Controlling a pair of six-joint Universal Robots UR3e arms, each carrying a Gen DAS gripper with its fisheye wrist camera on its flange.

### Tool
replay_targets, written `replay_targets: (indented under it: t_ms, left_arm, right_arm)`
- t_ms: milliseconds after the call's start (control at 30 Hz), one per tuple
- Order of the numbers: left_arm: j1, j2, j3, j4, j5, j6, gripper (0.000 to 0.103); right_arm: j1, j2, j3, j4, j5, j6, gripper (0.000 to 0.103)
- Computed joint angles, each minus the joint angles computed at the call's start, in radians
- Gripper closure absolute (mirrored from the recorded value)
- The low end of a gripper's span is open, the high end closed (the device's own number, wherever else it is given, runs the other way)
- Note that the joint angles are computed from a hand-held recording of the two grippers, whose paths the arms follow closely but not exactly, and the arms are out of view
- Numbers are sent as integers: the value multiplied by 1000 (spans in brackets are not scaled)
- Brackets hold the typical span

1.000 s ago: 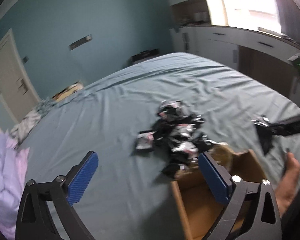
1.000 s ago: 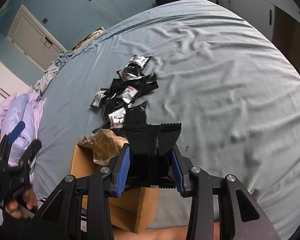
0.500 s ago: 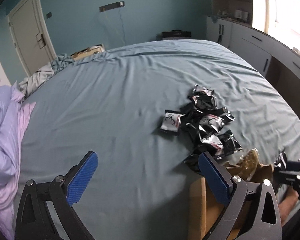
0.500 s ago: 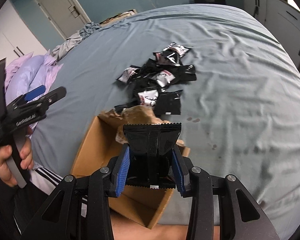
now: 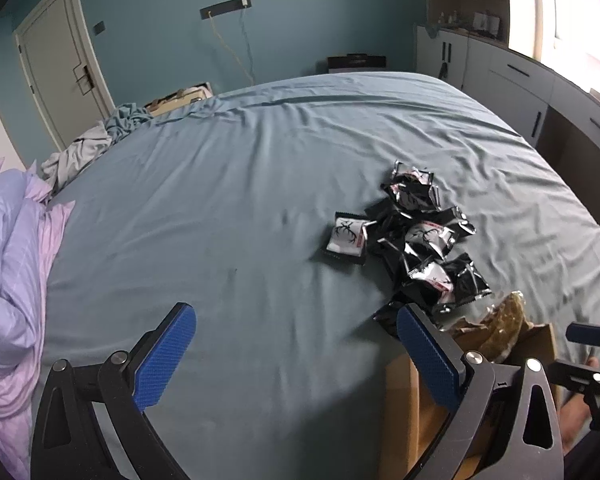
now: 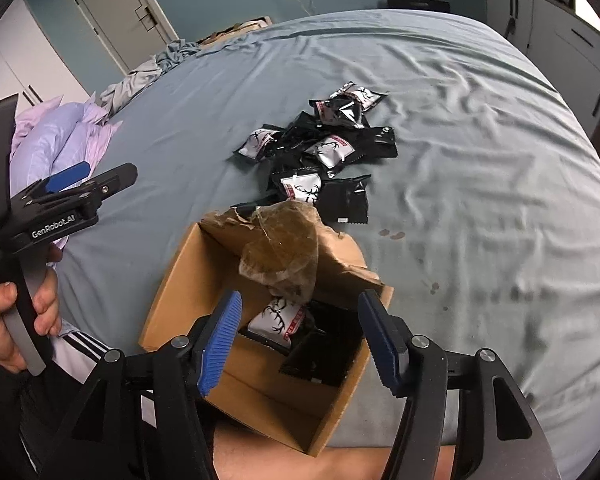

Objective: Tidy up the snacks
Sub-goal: 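Lower the black packet into the cardboard box and open the right tool, then grasp another white deer-print packet with the left tool and lift it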

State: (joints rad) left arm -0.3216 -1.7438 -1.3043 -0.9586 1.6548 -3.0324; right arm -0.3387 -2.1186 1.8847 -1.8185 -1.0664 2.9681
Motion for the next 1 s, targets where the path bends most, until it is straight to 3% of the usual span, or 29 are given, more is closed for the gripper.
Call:
replay_targets:
  t_ms: [233, 533, 800, 1000]
  left_arm:
    - [9, -1, 6, -29, -2, -14, 0]
    - [7, -53, 68, -116, 3, -18, 0]
    - [34, -136, 182, -245, -54, -35, 0]
    - [25, -347, 438, -352, -45, -69, 0]
  right_arm:
    - [-66, -44, 1, 48, 14, -4, 43]
    - [19, -49, 2, -58, -148, 127, 43]
    - [-48, -9, -24, 8, -122, 151, 43]
    - [-84, 111, -85, 22, -67, 137, 43]
